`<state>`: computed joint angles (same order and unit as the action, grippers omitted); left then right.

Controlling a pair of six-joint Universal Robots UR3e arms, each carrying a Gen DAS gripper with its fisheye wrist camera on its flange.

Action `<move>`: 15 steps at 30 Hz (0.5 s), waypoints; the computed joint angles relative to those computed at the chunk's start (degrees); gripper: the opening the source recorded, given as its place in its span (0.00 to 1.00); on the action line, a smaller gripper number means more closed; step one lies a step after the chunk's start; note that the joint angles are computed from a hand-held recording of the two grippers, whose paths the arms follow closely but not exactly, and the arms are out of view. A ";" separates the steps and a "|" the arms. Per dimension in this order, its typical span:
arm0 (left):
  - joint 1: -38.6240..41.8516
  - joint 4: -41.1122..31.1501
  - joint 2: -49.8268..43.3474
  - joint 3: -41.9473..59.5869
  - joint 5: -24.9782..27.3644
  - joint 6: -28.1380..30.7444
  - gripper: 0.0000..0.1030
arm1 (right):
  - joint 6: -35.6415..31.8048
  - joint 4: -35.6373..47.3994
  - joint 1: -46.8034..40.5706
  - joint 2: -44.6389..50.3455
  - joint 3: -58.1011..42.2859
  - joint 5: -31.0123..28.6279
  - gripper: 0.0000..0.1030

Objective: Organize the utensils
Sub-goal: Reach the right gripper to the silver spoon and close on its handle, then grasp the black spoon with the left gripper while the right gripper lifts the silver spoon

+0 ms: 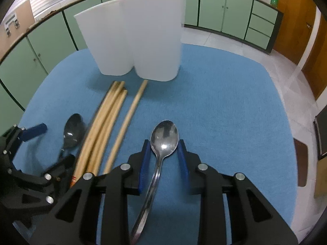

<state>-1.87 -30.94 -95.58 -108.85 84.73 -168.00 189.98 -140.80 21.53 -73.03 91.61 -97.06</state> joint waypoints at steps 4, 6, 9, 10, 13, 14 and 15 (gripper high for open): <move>1.28 0.29 -0.25 0.52 1.41 -0.12 0.89 | -2.17 -0.08 -0.44 0.63 -0.64 -2.52 0.25; 1.97 -0.76 -0.43 1.30 0.53 -0.17 0.89 | -3.46 -0.35 -0.41 0.97 -0.88 -3.23 0.26; 1.59 -2.52 -0.56 2.95 -0.02 -0.63 0.88 | -4.46 0.16 -0.69 1.24 -1.65 -2.80 0.27; 1.70 -3.04 -0.34 3.49 -0.67 -0.50 0.88 | -4.46 0.52 -1.20 1.08 -1.77 -1.86 0.27; 0.33 -3.87 -2.06 6.77 -0.37 -1.01 0.90 | -3.67 1.07 -3.59 -0.07 -0.85 2.43 0.33; -0.04 -3.86 -2.67 7.37 0.15 -0.98 0.90 | -3.50 1.43 -4.34 -0.23 -0.93 3.16 0.36; -0.87 -3.94 -4.32 8.92 1.39 -1.00 0.90 | -3.48 1.25 -4.71 0.23 -1.13 3.47 0.37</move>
<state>-2.74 -34.88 -99.91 -99.93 86.12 -169.00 186.50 -139.55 16.82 -72.80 90.48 -93.60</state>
